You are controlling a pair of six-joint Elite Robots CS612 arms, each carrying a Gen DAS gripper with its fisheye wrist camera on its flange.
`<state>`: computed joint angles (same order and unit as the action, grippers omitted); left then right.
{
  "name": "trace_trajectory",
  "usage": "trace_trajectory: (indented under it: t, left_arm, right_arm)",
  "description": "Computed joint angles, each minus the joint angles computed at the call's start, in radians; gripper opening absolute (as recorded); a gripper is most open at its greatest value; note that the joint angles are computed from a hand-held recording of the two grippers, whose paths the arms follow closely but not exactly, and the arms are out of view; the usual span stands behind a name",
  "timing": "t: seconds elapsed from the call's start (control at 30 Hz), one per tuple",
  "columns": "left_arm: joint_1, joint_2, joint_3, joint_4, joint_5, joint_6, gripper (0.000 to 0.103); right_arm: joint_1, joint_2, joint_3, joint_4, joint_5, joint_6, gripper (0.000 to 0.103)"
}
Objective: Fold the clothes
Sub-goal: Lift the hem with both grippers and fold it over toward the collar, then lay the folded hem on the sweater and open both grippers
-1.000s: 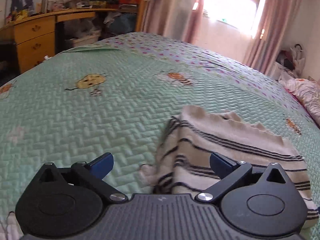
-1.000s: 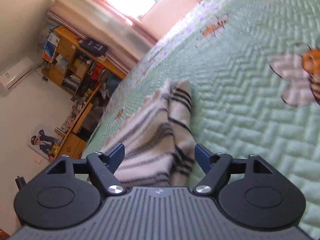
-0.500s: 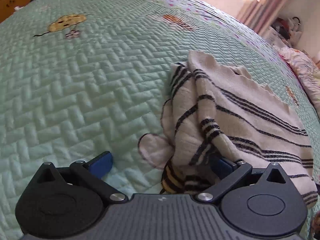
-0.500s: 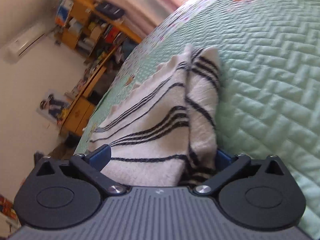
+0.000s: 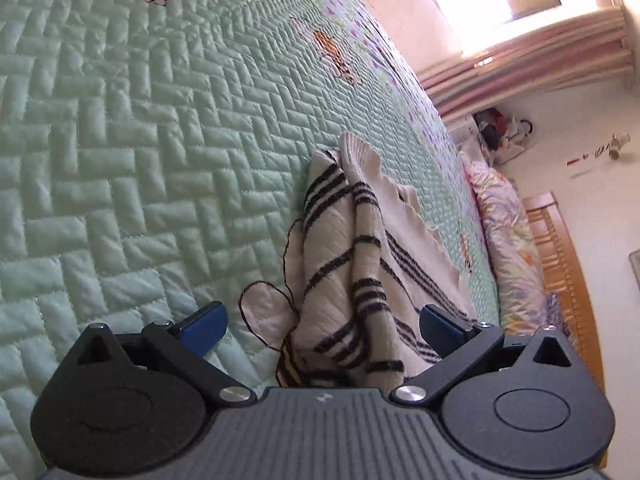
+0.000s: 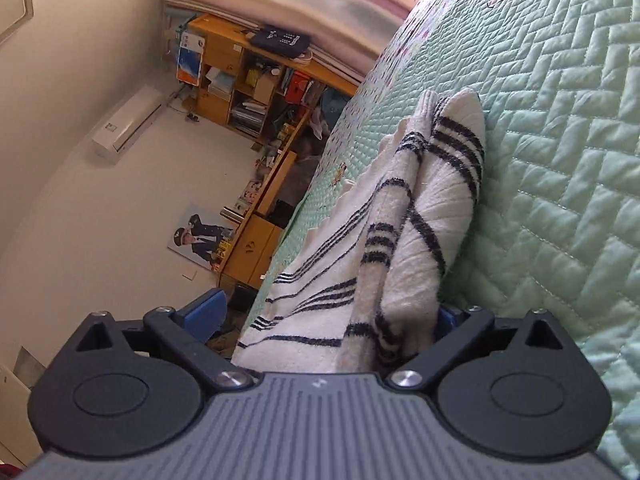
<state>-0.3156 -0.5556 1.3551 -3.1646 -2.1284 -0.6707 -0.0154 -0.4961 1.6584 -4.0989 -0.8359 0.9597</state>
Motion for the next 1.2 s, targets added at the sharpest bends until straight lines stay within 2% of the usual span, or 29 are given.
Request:
trace_trajectory:
  t: [0.17,0.3,0.37,0.4,0.43,0.47,0.5,0.53,0.57,0.63,0.73,0.8,0.9,1.03,1.1,1.2]
  left_arm:
    - [-0.033,0.000,-0.041,0.110,0.047,0.120,0.102]
    - [-0.045,0.049,-0.127,0.164,-0.043,0.149,0.102]
    - [-0.058,0.055,-0.141,0.174,-0.029,0.166,0.102]
    - [-0.064,0.057,-0.146,0.178,-0.018,0.175,0.102]
    - [-0.073,0.048,-0.139,0.192,0.019,0.200,0.100]
    - [-0.083,0.033,-0.125,0.209,0.070,0.231,0.096]
    - [-0.093,0.020,-0.112,0.224,0.121,0.260,0.080]
    - [-0.104,0.003,-0.099,0.248,0.184,0.293,0.057]
    - [-0.110,-0.010,-0.087,0.266,0.221,0.304,0.052]
    - [-0.118,-0.033,-0.069,0.290,0.260,0.304,0.038]
    - [-0.129,-0.067,-0.042,0.322,0.313,0.302,0.030]
    - [-0.135,-0.093,-0.017,0.331,0.316,0.306,0.028]
    - [-0.126,-0.132,0.042,0.308,0.240,0.297,0.028]
    - [-0.127,-0.215,0.194,0.275,0.167,0.304,0.027]
    - [-0.124,-0.250,0.269,0.256,0.122,0.281,0.027]
    - [-0.118,-0.302,0.388,0.178,0.038,0.217,0.027]
  right_arm:
    - [0.005,-0.019,0.007,0.080,0.017,-0.076,0.100]
    - [0.020,-0.048,0.006,0.233,0.021,-0.233,0.100]
    - [0.033,-0.062,0.003,0.306,-0.002,-0.310,0.098]
    - [0.040,-0.068,0.000,0.333,-0.017,-0.339,0.094]
    - [0.043,-0.071,0.000,0.351,-0.029,-0.351,0.081]
    - [0.044,-0.074,0.005,0.362,-0.047,-0.340,0.071]
    - [0.044,-0.078,0.011,0.373,-0.066,-0.324,0.045]
    - [0.041,-0.076,0.016,0.365,-0.067,-0.292,0.027]
    - [0.037,-0.073,0.021,0.355,-0.066,-0.257,0.027]
    - [0.042,-0.082,0.039,0.349,-0.095,-0.258,0.025]
    - [0.048,-0.095,0.064,0.321,-0.111,-0.187,0.023]
    - [0.049,-0.101,0.086,0.286,-0.103,-0.132,0.023]
    - [0.044,-0.108,0.128,0.198,-0.058,-0.036,0.022]
    - [0.050,-0.149,0.241,0.128,-0.006,0.007,0.022]
    - [0.058,-0.176,0.313,0.090,0.012,0.029,0.022]
    - [0.073,-0.202,0.404,-0.014,0.026,0.126,0.022]
